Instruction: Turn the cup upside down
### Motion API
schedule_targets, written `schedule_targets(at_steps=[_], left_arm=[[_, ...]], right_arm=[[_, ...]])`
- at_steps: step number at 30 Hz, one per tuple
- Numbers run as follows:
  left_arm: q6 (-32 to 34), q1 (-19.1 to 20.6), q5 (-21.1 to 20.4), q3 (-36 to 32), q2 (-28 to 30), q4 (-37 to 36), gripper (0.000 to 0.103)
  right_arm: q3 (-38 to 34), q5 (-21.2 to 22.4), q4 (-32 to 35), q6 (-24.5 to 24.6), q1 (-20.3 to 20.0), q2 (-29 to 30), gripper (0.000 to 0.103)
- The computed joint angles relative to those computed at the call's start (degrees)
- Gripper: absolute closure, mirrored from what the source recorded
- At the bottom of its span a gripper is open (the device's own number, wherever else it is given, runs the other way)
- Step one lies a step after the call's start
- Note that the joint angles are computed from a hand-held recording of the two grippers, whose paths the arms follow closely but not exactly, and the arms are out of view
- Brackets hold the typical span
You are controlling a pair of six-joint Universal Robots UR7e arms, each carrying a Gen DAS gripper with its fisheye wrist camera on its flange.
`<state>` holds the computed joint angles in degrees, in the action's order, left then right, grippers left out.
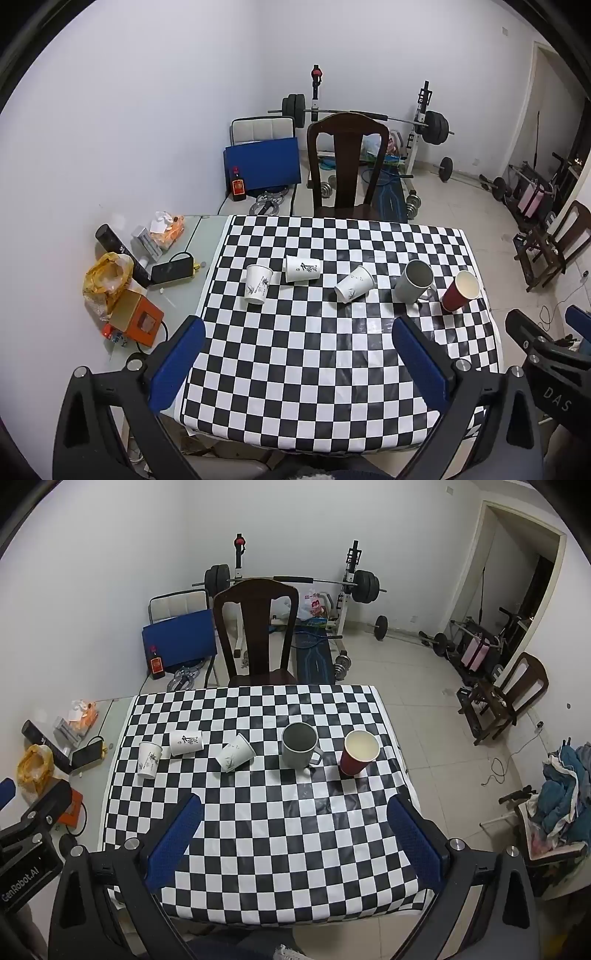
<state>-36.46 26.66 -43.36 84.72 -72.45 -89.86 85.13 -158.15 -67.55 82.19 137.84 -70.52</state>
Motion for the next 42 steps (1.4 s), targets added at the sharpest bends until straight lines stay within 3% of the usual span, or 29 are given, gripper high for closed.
schedule_targets(at_steps=[11, 17, 30, 42], left_arm=[[1.3, 0.7, 0.7, 1.0, 1.1, -3.8, 0.0], [0.6, -0.1, 0.2, 0.9, -0.4, -1.8, 0.0], [0.9, -0.2, 0.8, 1.2, -0.4, -2.2, 0.0], [1.0, -0.3, 1.0, 1.4, -0.5, -2.4, 0.0]], right_arm=[[0.5, -0.4, -1.4, -0.6, 0.1, -0.1, 0.002], [1.0, -0.4, -2.6, -1.6, 0.0, -0.5, 0.002], [-2.7, 0.5, 0.7, 1.9, 2.1, 2.6, 0.002], [-1.6, 0.3, 0.1, 1.3, 2.0, 1.5, 0.002]])
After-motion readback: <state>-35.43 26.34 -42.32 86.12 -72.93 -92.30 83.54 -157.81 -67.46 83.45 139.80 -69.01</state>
